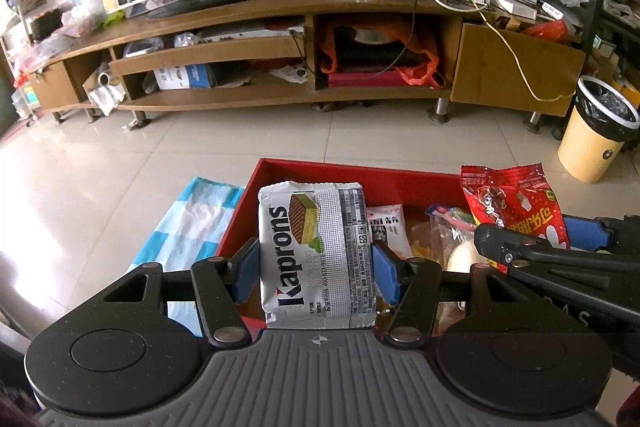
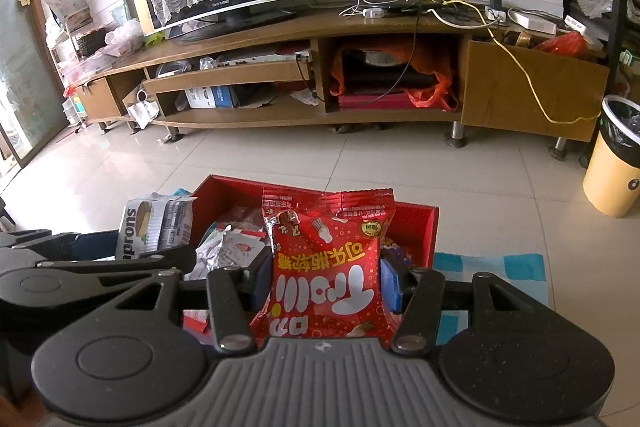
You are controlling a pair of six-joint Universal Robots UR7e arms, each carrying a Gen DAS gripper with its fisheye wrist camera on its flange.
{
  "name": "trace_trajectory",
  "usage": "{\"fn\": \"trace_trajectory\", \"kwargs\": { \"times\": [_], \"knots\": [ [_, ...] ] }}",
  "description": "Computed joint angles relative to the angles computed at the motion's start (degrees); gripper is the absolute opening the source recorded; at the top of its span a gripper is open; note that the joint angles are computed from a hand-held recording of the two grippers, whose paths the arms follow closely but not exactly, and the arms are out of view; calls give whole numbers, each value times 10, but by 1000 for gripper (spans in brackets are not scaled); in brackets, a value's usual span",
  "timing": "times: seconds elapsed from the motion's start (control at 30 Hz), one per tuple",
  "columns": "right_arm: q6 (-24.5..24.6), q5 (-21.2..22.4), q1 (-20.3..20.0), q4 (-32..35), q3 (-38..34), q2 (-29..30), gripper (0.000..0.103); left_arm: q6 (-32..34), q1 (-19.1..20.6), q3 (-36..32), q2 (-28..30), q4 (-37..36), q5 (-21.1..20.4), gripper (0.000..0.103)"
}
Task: Organize snacks
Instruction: 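Lower the Kaprons packet and Trolli bag into the red box and open both tools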
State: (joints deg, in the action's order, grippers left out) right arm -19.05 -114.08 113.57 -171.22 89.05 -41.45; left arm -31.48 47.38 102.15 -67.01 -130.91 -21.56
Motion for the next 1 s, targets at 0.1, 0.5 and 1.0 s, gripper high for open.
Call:
{"fn": "trace_trajectory", "kwargs": {
  "times": [0.1,0.5,1.0],
  "knots": [
    [-8,-5,2,3,-16,10,54,9,5,-7,6,-10,2,64],
    [-21,-26,0,26,-64,44,54,35,27,-35,31,-20,0,64],
    [-13,-38,-10,68,-92,62,54,20,44,-54,48,12,-10,64]
  ]
}}
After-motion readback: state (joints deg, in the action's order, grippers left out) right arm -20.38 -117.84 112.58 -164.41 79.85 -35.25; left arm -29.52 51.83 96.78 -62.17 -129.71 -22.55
